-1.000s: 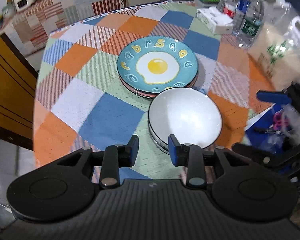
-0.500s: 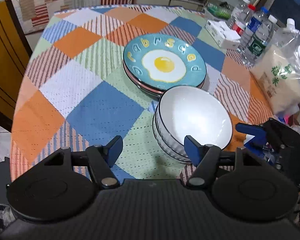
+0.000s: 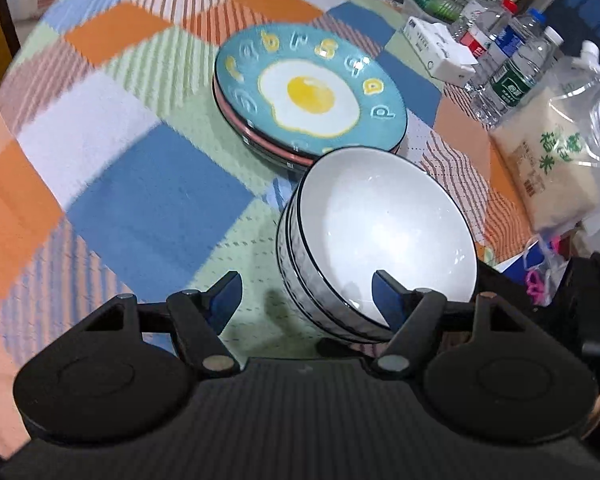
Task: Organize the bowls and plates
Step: 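Close the left tool on the bowl stack rim while the right tool grips it too, then lift the bowl stack with both tools and lower it onto the plate stack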
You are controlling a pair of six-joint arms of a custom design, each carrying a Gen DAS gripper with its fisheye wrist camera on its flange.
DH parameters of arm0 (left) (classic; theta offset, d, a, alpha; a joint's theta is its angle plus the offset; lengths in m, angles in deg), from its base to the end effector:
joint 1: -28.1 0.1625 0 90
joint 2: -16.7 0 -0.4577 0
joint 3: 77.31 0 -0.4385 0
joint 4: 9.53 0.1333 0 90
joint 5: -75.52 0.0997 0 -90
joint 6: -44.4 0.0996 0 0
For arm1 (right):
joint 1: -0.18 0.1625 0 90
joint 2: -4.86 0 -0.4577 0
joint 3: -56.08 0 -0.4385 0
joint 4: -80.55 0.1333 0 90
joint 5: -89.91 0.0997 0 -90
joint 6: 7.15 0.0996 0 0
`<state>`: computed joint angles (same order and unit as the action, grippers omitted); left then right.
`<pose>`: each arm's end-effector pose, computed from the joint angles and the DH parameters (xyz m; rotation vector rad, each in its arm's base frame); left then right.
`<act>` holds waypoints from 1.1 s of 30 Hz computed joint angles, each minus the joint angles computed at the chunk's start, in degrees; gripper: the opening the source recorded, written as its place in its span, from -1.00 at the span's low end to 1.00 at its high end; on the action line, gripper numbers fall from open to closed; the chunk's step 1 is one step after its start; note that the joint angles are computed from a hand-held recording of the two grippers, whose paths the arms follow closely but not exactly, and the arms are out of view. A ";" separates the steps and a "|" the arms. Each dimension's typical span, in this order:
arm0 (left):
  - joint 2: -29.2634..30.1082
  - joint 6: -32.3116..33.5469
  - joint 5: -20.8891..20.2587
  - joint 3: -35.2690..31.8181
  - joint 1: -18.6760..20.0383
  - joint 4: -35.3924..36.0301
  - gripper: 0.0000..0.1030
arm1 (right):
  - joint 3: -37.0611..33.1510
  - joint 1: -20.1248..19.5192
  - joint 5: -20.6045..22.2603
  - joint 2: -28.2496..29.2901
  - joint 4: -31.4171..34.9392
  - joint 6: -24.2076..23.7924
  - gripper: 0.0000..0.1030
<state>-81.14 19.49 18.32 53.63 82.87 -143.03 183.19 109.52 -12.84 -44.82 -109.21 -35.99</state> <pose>-0.0882 -0.4495 0.3121 0.1690 2.6665 -0.6042 0.2775 -0.4545 0.0315 1.1027 -2.6199 0.5327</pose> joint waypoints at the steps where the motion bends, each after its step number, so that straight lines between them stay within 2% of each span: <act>1: 0.49 -0.38 -0.57 -0.13 0.62 -0.42 0.38 | -0.04 -0.10 0.61 0.09 -0.03 -0.07 0.90; 5: 1.94 -0.78 -2.84 -0.12 2.34 -1.85 0.27 | -0.18 -0.47 2.34 0.70 -1.39 -0.77 0.88; 6: 2.08 -0.98 -3.69 0.09 2.69 -2.76 0.21 | -0.22 -0.54 2.52 0.83 -1.73 -1.06 0.89; 7: 2.08 -1.20 -4.79 0.17 3.05 -3.38 0.03 | -0.15 -0.66 2.75 1.11 -2.41 -1.19 0.89; 8: 2.28 -1.82 -4.86 0.13 3.08 -3.37 0.01 | 0.03 -0.86 3.13 1.23 -3.05 -1.36 0.89; 18: 2.54 -4.90 -3.18 0.21 2.13 -2.71 -0.04 | 1.21 -0.76 3.00 1.68 -6.52 -3.17 0.85; 24: 1.26 -5.47 -0.66 0.74 -0.80 0.74 -0.05 | 2.37 -0.61 3.41 1.30 -8.05 -2.12 0.82; 33: -1.36 -6.85 0.63 -0.17 -5.04 5.64 -0.05 | 3.60 0.81 3.89 -0.84 -9.86 -3.38 0.80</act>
<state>-82.49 12.64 18.95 53.46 77.83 -137.39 186.79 110.33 -8.95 -45.67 -119.07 -39.37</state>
